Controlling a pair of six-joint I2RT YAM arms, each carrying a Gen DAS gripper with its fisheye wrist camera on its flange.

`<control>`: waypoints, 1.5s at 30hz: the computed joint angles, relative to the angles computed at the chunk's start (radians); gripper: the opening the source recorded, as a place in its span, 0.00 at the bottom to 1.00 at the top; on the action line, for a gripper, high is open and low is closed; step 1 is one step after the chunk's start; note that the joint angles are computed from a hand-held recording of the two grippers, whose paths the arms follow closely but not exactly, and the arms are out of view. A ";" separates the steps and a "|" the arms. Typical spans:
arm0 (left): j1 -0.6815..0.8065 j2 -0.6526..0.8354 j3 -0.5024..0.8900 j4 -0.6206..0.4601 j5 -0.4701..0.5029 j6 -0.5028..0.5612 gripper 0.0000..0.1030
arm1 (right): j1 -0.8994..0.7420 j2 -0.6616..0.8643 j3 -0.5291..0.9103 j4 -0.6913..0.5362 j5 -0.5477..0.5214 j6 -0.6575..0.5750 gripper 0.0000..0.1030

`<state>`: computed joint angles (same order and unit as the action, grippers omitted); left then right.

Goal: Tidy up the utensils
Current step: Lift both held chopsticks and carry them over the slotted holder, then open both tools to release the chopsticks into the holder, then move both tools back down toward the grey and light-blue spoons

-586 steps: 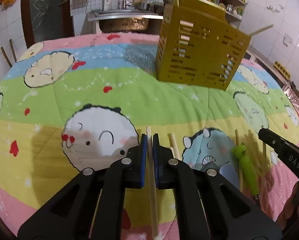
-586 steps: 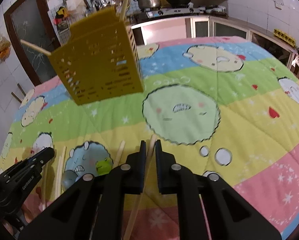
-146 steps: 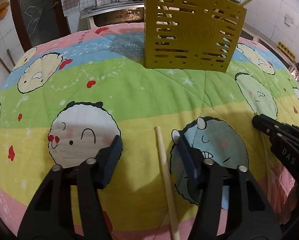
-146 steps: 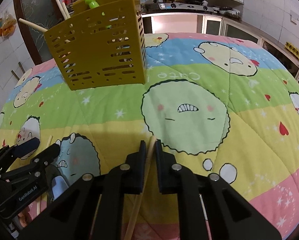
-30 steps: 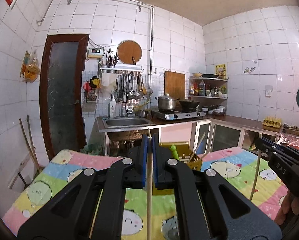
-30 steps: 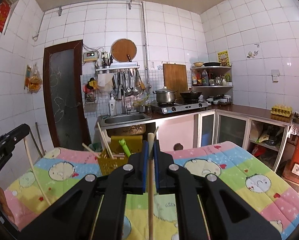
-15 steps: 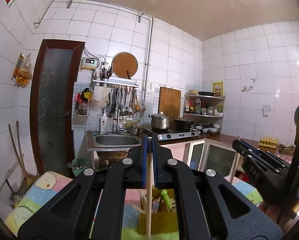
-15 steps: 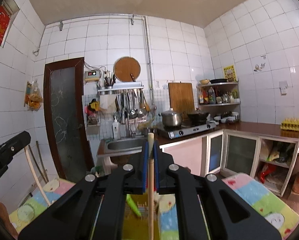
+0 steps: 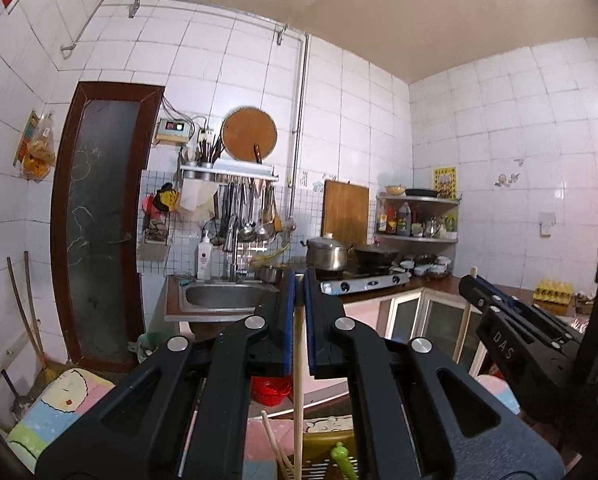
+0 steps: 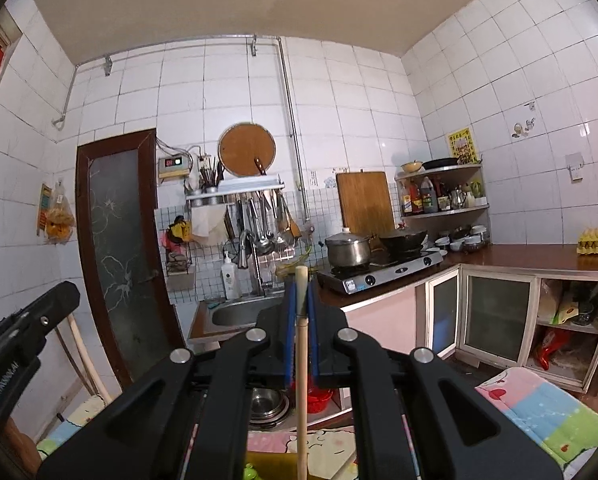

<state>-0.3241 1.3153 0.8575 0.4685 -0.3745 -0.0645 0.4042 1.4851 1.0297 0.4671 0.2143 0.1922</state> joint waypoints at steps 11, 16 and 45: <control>0.066 0.178 -0.021 0.034 0.089 -0.057 0.03 | -0.023 0.158 -0.043 0.095 -0.021 -0.012 0.06; 0.081 0.194 -0.054 0.018 0.096 -0.068 0.03 | -0.036 0.179 -0.067 0.091 -0.046 -0.016 0.06; 0.032 -0.705 -0.470 -0.709 -0.025 -0.184 0.95 | 0.153 -0.579 -0.678 -0.304 0.098 0.050 0.83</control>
